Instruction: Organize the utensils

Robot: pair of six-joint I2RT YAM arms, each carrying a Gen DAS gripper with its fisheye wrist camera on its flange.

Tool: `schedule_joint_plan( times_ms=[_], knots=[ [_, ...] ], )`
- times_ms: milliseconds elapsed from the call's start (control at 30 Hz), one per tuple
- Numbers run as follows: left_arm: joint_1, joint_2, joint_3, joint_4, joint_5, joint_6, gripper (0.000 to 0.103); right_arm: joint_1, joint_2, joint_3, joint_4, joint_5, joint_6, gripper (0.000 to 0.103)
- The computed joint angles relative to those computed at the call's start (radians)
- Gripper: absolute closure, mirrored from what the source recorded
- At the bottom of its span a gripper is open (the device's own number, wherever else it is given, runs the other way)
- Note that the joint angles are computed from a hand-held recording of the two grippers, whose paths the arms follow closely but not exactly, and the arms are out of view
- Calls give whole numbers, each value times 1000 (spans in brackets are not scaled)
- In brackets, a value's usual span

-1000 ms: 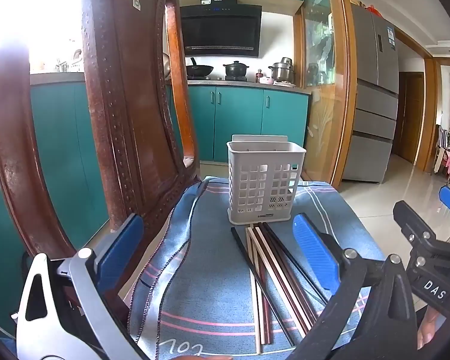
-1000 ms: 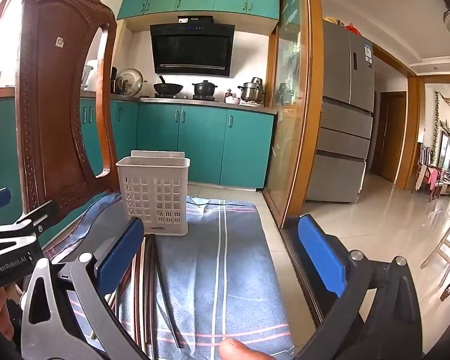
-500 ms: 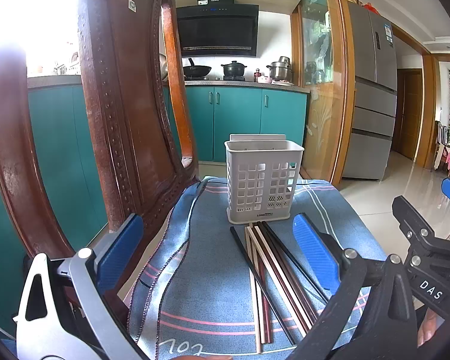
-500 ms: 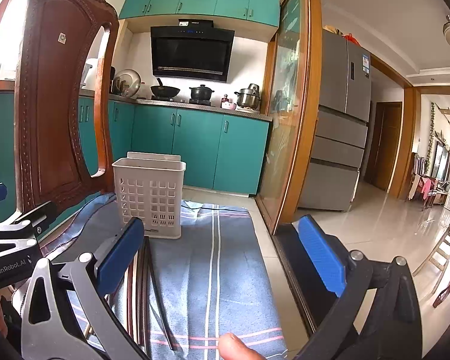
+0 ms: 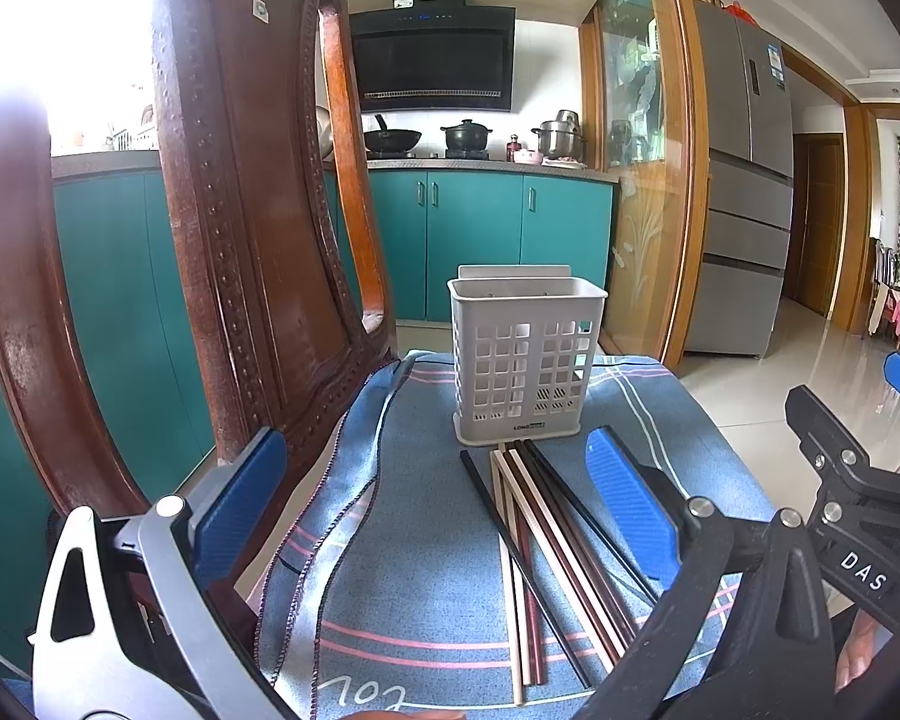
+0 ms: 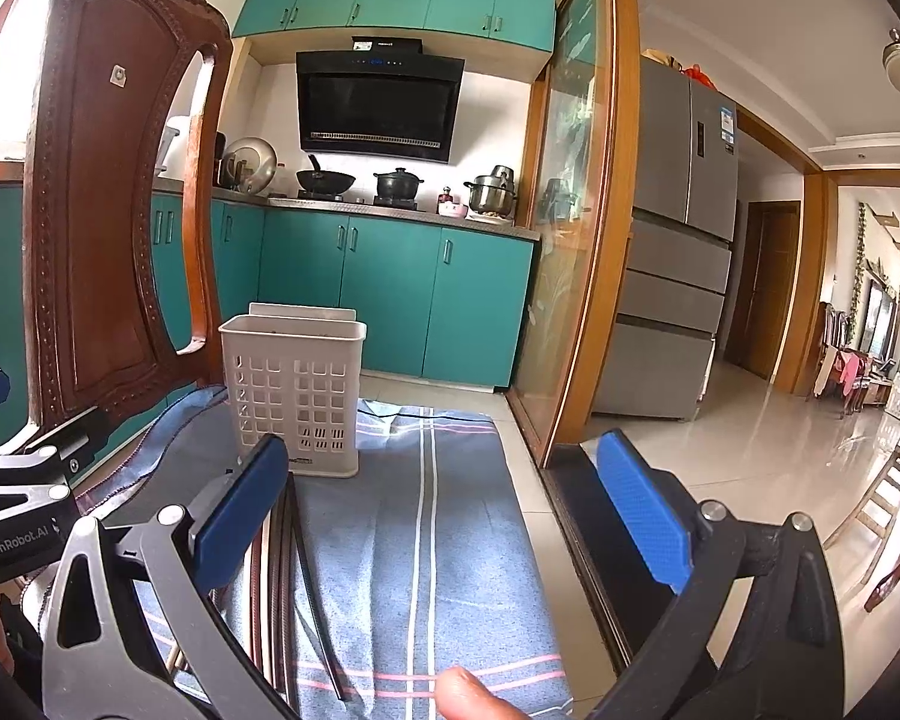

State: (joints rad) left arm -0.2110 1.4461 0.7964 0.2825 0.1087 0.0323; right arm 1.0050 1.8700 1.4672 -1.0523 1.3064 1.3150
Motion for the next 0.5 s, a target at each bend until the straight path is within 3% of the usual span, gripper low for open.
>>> schedule_joint_plan(
  times_ms=[500],
  knots=[
    [-2, 10, -6, 10, -2, 1, 4, 2, 2, 3, -22, 4, 21, 3]
  ],
)
